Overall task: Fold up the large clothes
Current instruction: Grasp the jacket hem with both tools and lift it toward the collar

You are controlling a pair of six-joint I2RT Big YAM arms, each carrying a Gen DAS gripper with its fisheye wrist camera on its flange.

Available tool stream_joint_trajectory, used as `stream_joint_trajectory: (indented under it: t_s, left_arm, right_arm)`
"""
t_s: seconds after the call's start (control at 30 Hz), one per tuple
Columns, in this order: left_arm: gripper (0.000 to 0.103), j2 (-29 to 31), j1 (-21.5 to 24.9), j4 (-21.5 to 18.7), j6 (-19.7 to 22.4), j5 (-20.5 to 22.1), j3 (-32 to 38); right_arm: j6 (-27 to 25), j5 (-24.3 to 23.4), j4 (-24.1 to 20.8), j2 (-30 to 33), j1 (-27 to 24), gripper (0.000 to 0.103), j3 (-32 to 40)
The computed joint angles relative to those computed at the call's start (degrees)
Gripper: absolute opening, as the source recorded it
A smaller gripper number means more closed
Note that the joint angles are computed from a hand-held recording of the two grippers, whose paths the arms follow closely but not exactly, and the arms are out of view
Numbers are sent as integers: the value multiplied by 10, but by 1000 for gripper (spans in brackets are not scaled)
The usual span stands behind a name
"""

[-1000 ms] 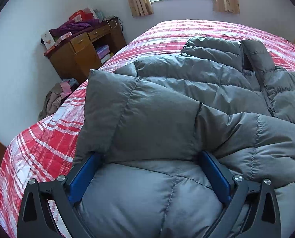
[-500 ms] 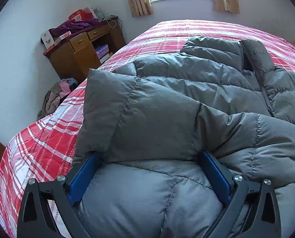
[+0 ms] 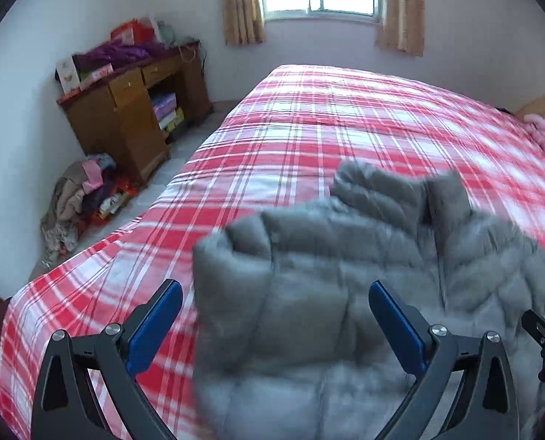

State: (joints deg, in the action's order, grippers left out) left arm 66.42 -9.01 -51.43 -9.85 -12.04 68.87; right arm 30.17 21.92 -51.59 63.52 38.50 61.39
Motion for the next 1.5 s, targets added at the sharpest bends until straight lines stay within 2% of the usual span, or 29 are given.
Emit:
stream_joint_trajectory:
  t_s: [0.07, 0.13, 0.23, 0.3, 0.47, 0.53, 0.67, 0.77, 0.83, 0.87, 0.9, 0.93, 1.0, 1.07, 1.17, 1.3, 1.5]
  left_arm:
    - [102, 43, 5, -3, -11, 9, 43]
    - [102, 100, 15, -20, -29, 49, 103]
    - [102, 166, 18, -35, -48, 74, 174]
    - [102, 205, 14, -45, -56, 79, 214]
    - [102, 302, 12, -82, -72, 90, 306]
    - [102, 323, 10, -90, -68, 85, 319]
    - [102, 348, 6, -77, -55, 75, 321]
    - [102, 349, 7, -70, -58, 98, 315]
    - [100, 337, 3, -51, -36, 110, 295]
    - [95, 319, 0, -23, -21, 113, 269]
    - [72, 311, 0, -17, -12, 121, 260]
    - [44, 307, 2, -25, 2, 146, 256]
    - [26, 296, 7, -32, 8, 180, 247]
    - [19, 262, 7, -7, 25, 178, 213]
    - [9, 224, 9, 4, 38, 189, 175]
    - [9, 163, 8, 32, 52, 180, 107]
    - [6, 103, 17, 60, 49, 188, 31]
  right_arm:
    - [-16, -35, -3, 28, -36, 96, 37]
    - [-20, -59, 0, 56, -66, 96, 68]
    - [-13, -97, 0, 108, -108, 97, 121]
    - [-12, -115, 0, 137, -125, 101, 151]
    - [-14, -135, -30, 223, -150, 101, 243]
    - [-20, -136, -34, 253, -155, 101, 274]
    - [-27, -127, -46, 305, -161, 101, 323]
    - [-38, -118, -55, 331, -165, 101, 343]
    - [-49, -128, -58, 337, -169, 101, 345]
    - [-53, -132, -57, 335, -170, 100, 340]
    - [-58, -143, -57, 331, -172, 87, 333]
    - [-65, -158, -60, 328, -173, 76, 329]
    - [-90, -183, -79, 320, -174, 19, 319]
    - [-107, -178, -66, 297, -170, 13, 294]
    - [-121, -179, -44, 252, -165, 9, 251]
    - [-138, -169, -25, 196, -154, 8, 201]
    - [-142, -157, 14, 129, -147, 7, 125]
